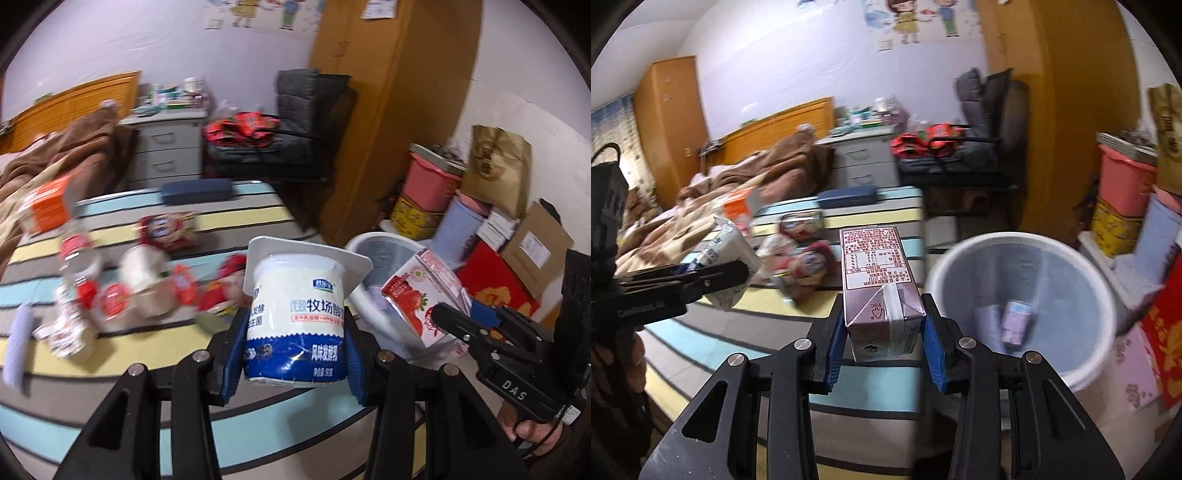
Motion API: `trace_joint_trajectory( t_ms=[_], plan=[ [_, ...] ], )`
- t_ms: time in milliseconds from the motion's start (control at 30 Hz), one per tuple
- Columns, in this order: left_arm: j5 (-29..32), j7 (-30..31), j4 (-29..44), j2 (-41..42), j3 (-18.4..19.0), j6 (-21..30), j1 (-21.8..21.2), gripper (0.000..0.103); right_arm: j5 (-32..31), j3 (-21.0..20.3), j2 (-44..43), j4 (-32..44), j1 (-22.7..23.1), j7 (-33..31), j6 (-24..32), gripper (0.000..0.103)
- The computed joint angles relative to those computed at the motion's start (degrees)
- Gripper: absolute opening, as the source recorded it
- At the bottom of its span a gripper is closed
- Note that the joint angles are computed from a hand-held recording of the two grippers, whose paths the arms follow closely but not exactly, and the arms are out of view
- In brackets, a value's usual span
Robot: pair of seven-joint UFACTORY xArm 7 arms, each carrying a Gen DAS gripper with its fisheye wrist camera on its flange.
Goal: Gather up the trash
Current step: 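Carry the yogurt cup and pink carton over the bin and release both, then grasp the red can with the right gripper while the left grasps the patterned paper cup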
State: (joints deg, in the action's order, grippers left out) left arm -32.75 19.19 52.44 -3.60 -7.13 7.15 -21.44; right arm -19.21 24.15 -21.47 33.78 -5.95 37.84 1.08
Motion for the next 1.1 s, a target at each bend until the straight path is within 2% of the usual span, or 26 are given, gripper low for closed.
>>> trace_joint_trajectory(
  t_ms=[100,167,200,367,633,733,767,833,867,900,967,1033,1067,1100],
  plan=[
    [1.42,-0.43,4.49,3.67,-1.58,1.44,-0.69,0.048,-0.63,0.25,-1.97,-0.92,-2.95,1.05,1.14,0.039],
    [-1.48,3.06,7.56,6.1,-3.34,2.86,-0.63,0.048,-1.05,0.13,-2.48,-1.17,-4.44,1.64,1.94,0.039],
    [-1.05,2.85,9.1,7.46,-4.06,3.65,-0.57,0.048,-1.25,-0.22,-2.46,-1.19,-4.88,1.73,2.34,0.039],
    [9.72,-4.92,16.08,14.41,-5.83,5.49,-1.3,0.048,-3.43,-1.25,-1.07,-0.47,-7.57,3.47,5.16,0.039],
    [20.68,-13.09,24.74,22.53,-6.03,9.46,-3.55,0.048,-6.38,-6.86,2.95,0.58,-5.75,4.04,7.5,0.039],
    [21.61,-13.53,26.92,24.68,-7.09,10.57,-3.16,0.049,-6.99,-8.73,3.87,0.94,-4.55,3.91,8.65,0.039],
    [21.67,-13.62,27.19,24.96,-7.38,10.65,-3.03,0.05,-7.33,-9.08,4.21,1.2,-4.21,4.02,9.32,0.039],
    [21.15,-13.16,27.46,25.5,-8.23,9.9,-2.47,0.072,-7.05,-10.9,5.02,1.5,-2.57,2.83,9.62,0.039],
    [21.61,-13.91,27.49,25.56,-7.8,9.67,-2.81,0.075,-6.12,-12.31,5.49,1.66,-1.32,1.49,9.58,0.039],
    [21.55,-14.05,27.36,25.54,-7.92,9.37,-2.62,0.076,-5.03,-13.52,5.86,1.79,-0.14,0.21,9.65,0.04],
    [20.53,-13.38,26.89,25.22,-8.78,9.24,-1.52,0.076,-5.14,-13.44,5.96,1.93,-0.01,0.64,10.51,0.04],
    [21.46,-14.67,25.89,24.45,-7.68,8.51,-2.01,0.076,-6.29,-13.01,5.86,1.88,-0.4,1.73,10.54,0.042],
    [21.43,-14.69,25.16,23.92,-7.74,8.09,-1.71,0.076,-6.8,-12.69,5.68,1.87,-0.6,2.52,10.78,0.046],
    [21.23,-14.78,24.46,23.37,-7.8,7.83,-1.34,0.076,-6.9,-12.76,5.64,1.91,-0.41,2.79,10.72,0.056]
  ],
)
